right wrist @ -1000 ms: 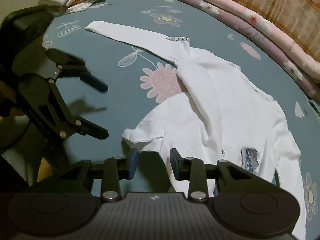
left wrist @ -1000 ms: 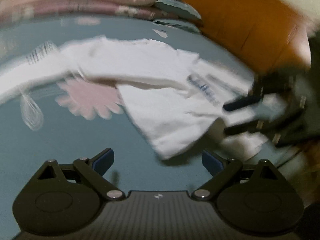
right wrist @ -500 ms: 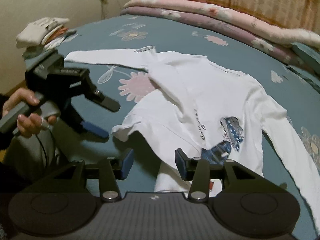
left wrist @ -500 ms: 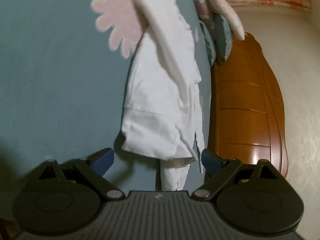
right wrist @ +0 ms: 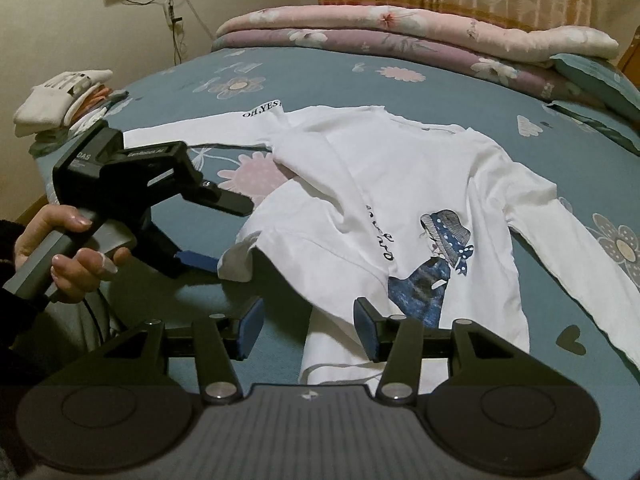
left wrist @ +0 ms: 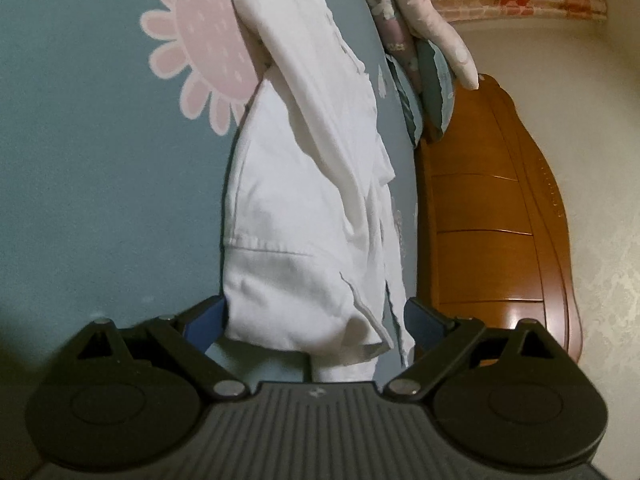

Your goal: Fold clothes

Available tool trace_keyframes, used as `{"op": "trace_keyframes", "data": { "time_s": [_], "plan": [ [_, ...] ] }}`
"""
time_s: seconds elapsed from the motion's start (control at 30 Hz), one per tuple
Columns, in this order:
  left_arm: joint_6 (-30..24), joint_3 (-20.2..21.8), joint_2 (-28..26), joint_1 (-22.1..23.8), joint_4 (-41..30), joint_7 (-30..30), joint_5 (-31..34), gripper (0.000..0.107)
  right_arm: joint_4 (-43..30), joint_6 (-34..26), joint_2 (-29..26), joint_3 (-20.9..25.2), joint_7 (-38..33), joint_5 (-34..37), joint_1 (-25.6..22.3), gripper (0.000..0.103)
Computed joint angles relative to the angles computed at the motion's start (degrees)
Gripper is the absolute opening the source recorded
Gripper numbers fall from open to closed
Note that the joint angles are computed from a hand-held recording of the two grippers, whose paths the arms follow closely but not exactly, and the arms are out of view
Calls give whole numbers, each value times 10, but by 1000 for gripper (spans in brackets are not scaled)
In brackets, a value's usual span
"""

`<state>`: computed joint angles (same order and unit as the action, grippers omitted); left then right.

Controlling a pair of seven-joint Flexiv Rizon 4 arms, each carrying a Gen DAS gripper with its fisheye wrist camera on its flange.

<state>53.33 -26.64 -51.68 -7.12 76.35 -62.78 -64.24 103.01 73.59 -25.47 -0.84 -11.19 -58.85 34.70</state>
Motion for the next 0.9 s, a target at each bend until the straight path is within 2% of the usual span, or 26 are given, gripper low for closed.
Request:
{"op": "trace_keyframes", "data": {
  "time_s": [0.13, 0.2, 0.3, 0.4, 0.47, 0.53, 0.73, 0.77, 0.83, 0.9],
  "plan": [
    [48, 40, 34, -22, 20, 62, 78, 94, -6, -18, -1, 3, -17, 0, 2, 55],
    [98, 67, 54, -43, 32, 125, 155, 94, -11, -18, -4, 2, -18, -3, 3, 55],
    [180, 64, 74, -51, 61, 237, 248, 94, -14, -9, -6, -8, 4, -21, 7, 55],
    [252, 30, 72, -45, 88, 310, 302, 95, -10, -3, -5, -14, 34, -41, 8, 57],
    [300, 17, 63, -47, 96, 343, 342, 95, -6, -3, -3, -14, 52, -50, 7, 58],
    [360, 29, 39, -71, 83, 345, 379, 95, 0, -5, 2, -12, 70, -59, 5, 58],
    [513, 146, -24, -167, 30, 314, 460, 96, 22, -24, 23, -1, 117, -91, -7, 60],
    [530, 172, -30, -183, 24, 309, 465, 96, 26, -25, 26, 2, 125, -97, -10, 60],
    [556, 250, -41, -232, 11, 298, 455, 87, 33, -27, 30, 6, 141, -107, -17, 60],
    [558, 301, -42, -259, 13, 288, 443, 83, 38, -24, 30, 9, 156, -118, -24, 60]
  ]
}}
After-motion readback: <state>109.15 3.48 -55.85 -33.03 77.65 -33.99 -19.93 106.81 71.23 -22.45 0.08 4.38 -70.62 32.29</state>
